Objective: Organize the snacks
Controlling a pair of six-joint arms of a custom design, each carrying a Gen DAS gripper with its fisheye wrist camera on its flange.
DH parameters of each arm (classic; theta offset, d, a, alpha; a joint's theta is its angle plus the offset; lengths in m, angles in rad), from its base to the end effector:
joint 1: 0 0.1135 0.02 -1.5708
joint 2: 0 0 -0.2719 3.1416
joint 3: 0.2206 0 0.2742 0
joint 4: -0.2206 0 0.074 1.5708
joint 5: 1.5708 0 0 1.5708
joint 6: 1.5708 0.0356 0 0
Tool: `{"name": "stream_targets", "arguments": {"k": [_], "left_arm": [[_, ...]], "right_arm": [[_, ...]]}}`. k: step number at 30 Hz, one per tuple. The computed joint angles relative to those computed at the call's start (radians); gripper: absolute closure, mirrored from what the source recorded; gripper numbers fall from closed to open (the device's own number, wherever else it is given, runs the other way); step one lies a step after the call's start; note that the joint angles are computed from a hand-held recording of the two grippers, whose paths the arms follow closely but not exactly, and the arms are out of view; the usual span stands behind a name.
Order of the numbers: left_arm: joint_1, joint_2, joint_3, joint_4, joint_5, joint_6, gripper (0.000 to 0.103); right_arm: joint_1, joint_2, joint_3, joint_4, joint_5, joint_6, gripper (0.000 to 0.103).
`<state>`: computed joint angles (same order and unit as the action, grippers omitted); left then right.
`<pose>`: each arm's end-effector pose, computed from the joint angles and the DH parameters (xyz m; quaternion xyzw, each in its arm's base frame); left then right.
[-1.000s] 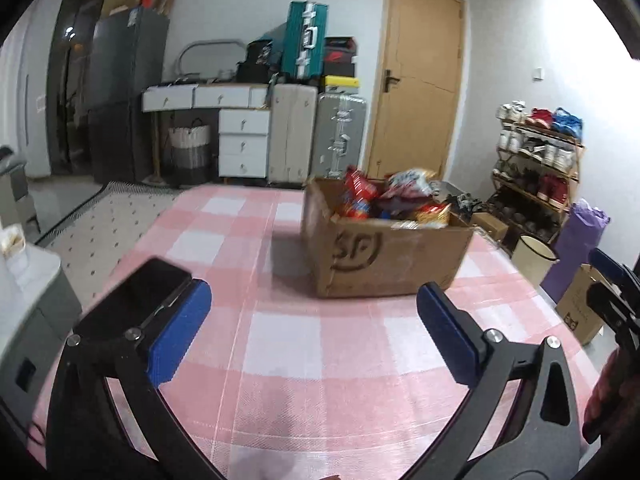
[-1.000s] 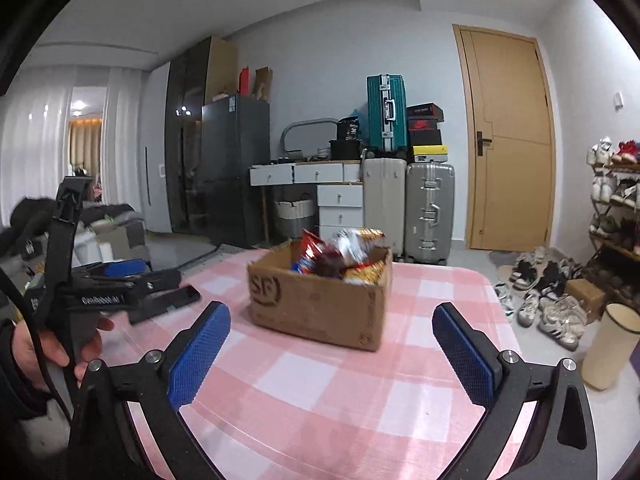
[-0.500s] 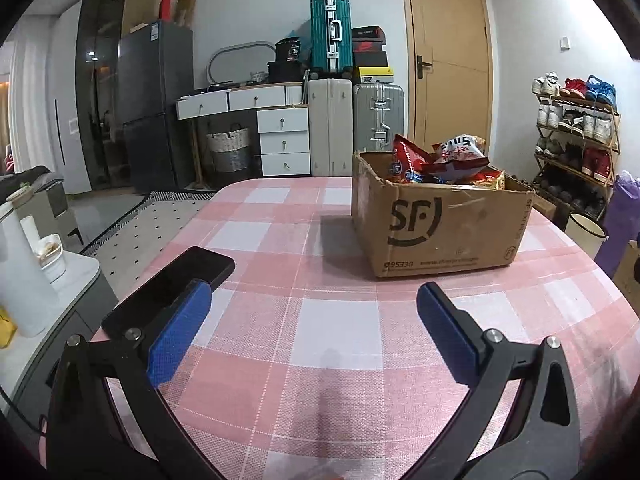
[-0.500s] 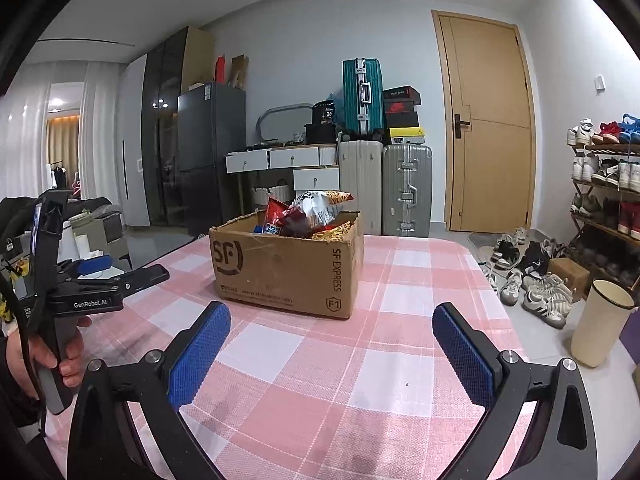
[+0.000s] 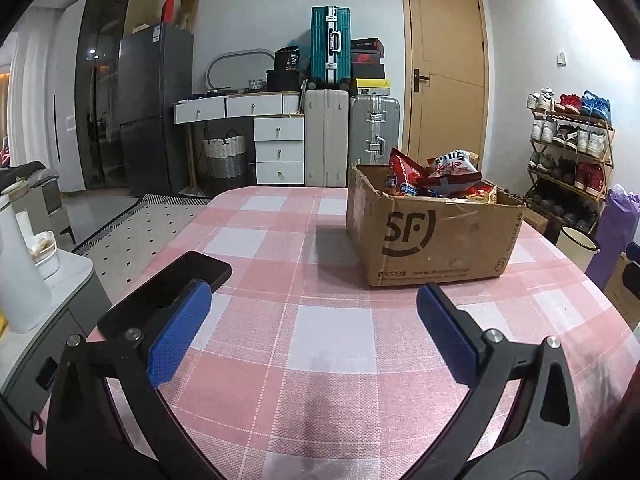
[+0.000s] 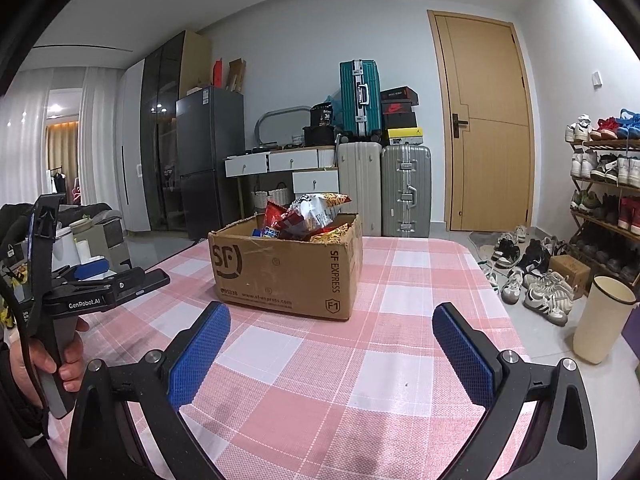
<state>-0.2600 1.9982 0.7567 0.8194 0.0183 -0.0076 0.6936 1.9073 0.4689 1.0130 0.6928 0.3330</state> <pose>0.3632 -0.0973 0.0823 0.1106 0.8322 -0.0801 0.5374 0.2429 0.1723 0.0710 0.0392 0.8107 0.0017 0.5841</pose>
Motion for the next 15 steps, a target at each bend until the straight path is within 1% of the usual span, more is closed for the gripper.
{"name": "stream_targets", "arguments": {"k": [4, 6, 15], "left_arm": [[0.001, 0.001, 0.003, -0.008, 0.013, 0.008, 0.000], [-0.002, 0.004, 0.010, -0.018, 0.005, 0.008, 0.000], [-0.008, 0.011, 0.007, 0.001, 0.009, 0.020, 0.000]], "right_arm": [[0.002, -0.002, -0.001, -0.001, 0.002, 0.002, 0.000], [0.002, -0.002, -0.001, -0.001, 0.003, 0.002, 0.000], [0.002, -0.001, -0.001, 0.001, 0.002, 0.001, 0.000]]}}
